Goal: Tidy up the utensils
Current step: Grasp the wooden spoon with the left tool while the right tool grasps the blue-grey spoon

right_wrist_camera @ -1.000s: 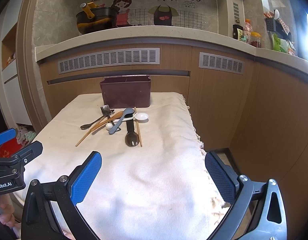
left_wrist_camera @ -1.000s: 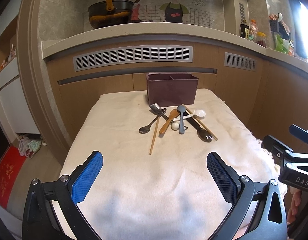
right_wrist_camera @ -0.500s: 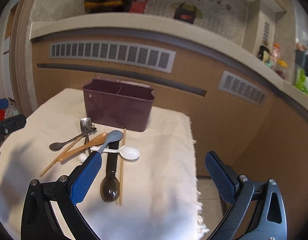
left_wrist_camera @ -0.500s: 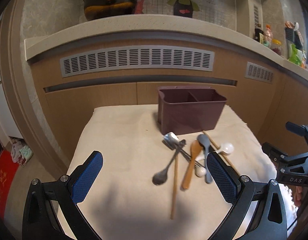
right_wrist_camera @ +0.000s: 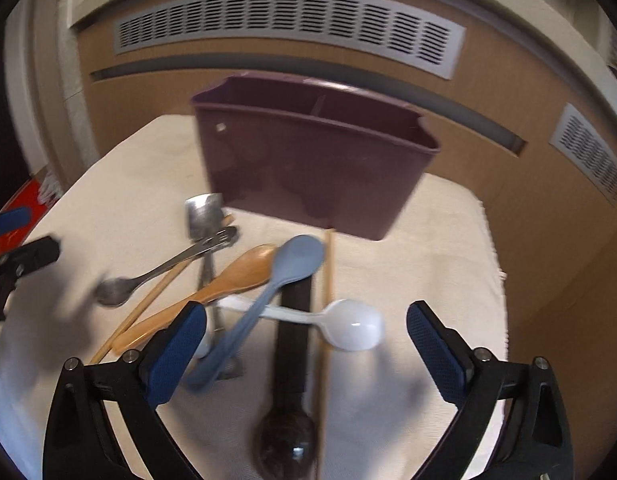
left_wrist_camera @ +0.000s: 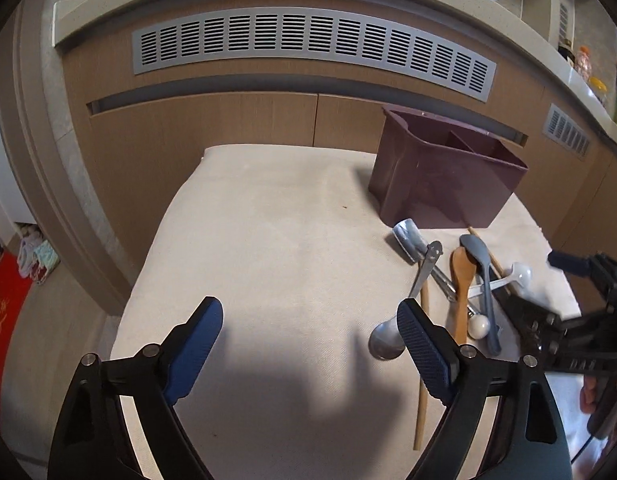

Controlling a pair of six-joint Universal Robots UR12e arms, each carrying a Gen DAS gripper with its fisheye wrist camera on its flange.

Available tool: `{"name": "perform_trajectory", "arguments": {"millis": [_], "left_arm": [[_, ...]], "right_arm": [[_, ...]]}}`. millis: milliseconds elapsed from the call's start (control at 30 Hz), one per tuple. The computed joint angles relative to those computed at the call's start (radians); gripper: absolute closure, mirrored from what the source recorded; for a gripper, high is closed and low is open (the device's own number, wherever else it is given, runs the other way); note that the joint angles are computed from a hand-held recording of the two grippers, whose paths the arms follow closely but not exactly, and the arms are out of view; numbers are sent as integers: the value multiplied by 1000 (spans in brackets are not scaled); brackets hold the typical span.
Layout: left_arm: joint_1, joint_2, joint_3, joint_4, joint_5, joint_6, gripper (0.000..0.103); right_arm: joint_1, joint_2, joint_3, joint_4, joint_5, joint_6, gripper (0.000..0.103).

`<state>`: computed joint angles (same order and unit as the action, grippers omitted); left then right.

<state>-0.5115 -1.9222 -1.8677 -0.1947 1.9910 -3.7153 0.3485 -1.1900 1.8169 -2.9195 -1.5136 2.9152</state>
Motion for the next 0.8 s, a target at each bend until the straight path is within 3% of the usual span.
{"name": "perform_trajectory", "arguments": {"millis": [133, 267, 333, 400, 500, 633, 800], "left_arm": [[-5, -17, 10, 48, -82, 105, 18], [1, -44, 50, 15, -275, 185, 48], [11, -63, 83, -25, -376, 200, 58], [14, -85, 128, -77, -418, 227, 68], [23, -116, 207, -177, -465, 264, 77], [34, -165, 336, -377, -493, 328, 79], [26, -225, 456, -554, -408, 348, 77]], "right_arm": [[10, -10, 34, -36, -80, -34, 21], [-19, -29, 56, -25, -79, 26, 22], [-39, -41, 69, -16, -58, 57, 22], [-52, -50, 87, -24, -45, 68, 21], [-63, -62, 116, -55, -29, 62, 21], [-83, -76, 146, -93, 10, 79, 20], [-95, -80, 167, -142, 24, 78, 20]]}}
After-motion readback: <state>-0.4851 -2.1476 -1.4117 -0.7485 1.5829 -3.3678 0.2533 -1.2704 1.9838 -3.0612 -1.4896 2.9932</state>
